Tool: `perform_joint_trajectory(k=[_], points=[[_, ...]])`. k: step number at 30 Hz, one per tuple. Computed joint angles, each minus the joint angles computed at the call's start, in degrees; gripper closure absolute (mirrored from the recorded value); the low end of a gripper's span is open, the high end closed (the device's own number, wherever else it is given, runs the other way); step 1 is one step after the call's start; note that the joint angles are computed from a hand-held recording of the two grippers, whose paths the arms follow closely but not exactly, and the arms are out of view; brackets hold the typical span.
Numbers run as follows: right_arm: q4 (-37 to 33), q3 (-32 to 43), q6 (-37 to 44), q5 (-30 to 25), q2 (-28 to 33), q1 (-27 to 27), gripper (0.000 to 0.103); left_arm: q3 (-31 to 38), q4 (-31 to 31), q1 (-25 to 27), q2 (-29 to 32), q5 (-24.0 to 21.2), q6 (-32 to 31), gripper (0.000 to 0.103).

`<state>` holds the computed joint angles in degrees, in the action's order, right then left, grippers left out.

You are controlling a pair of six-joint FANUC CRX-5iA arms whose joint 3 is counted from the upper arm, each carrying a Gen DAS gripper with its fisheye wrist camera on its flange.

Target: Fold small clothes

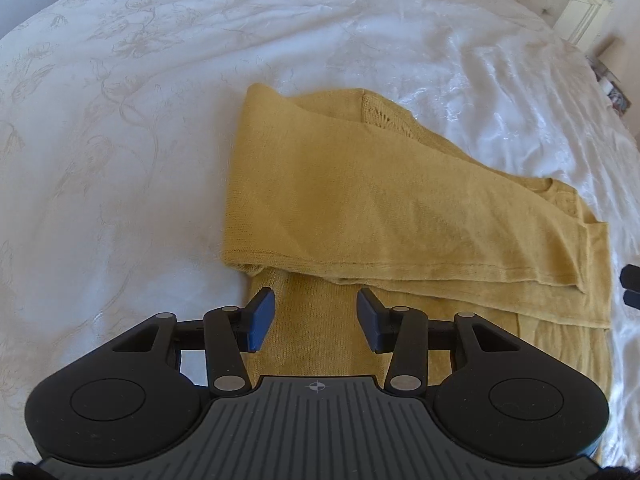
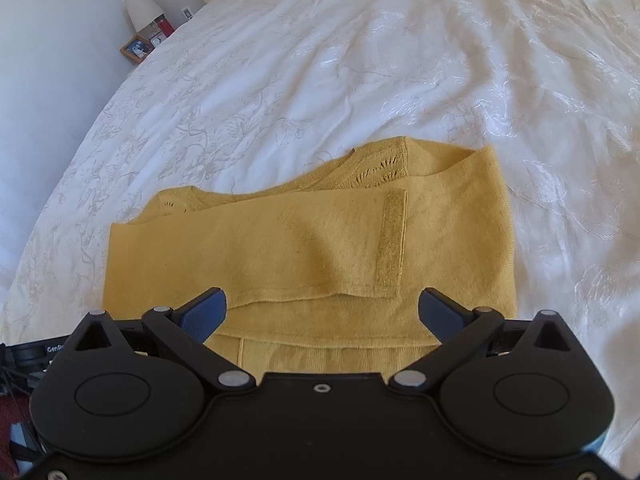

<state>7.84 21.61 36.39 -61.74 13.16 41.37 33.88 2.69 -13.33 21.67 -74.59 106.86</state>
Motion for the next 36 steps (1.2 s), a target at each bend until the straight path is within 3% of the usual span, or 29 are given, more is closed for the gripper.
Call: perform_joint_trajectory(k=[7, 14, 19, 20, 21, 22, 30, 36], points=[[-2.31, 3.69, 3.39, -1.22, 4.11, -2.49, 0.002, 0.96, -2.05, -0.48, 2.10, -0.51, 4.64, 0.059], [-5.19, 4.66, 3.95, -1.77, 5.62, -4.41, 0.018, 0.43, -1.67, -0.25, 2.71, 0.20, 4.69, 0.054], [-7.10, 7.48, 3.41, -5.30, 7.51, -5.05, 0.048, -0.06, -1.48, -0.38, 2.50, 0.63, 3.30, 0.049], [-7.38, 7.49, 3.80, -5.05, 7.39, -5.05, 0.060, 0.10, -1.65, -0.47, 2.57, 0.50, 3.23, 0.048], [-8.08, 7.63, 4.53, -4.63, 7.21, -5.15, 0.082, 0.41, -1.86, -0.61, 2.74, 0.32, 3.24, 0.048], [-8.40, 8.41, 5.33, -4.82, 7.37, -5.09, 0.088, 0.46, -1.99, -0.69, 2.77, 0.29, 3.19, 0.047], [-3.84, 4.31, 5.28, 4.48, -0.29, -3.80, 0.088, 1.09, -2.36, -0.87, 3.12, -0.04, 3.25, 0.046], [-0.89, 4.79, 4.77, -5.44, 1.12, -5.30, 0.087, 0.49, -2.57, -1.00, 2.83, 0.50, 2.77, 0.044]])
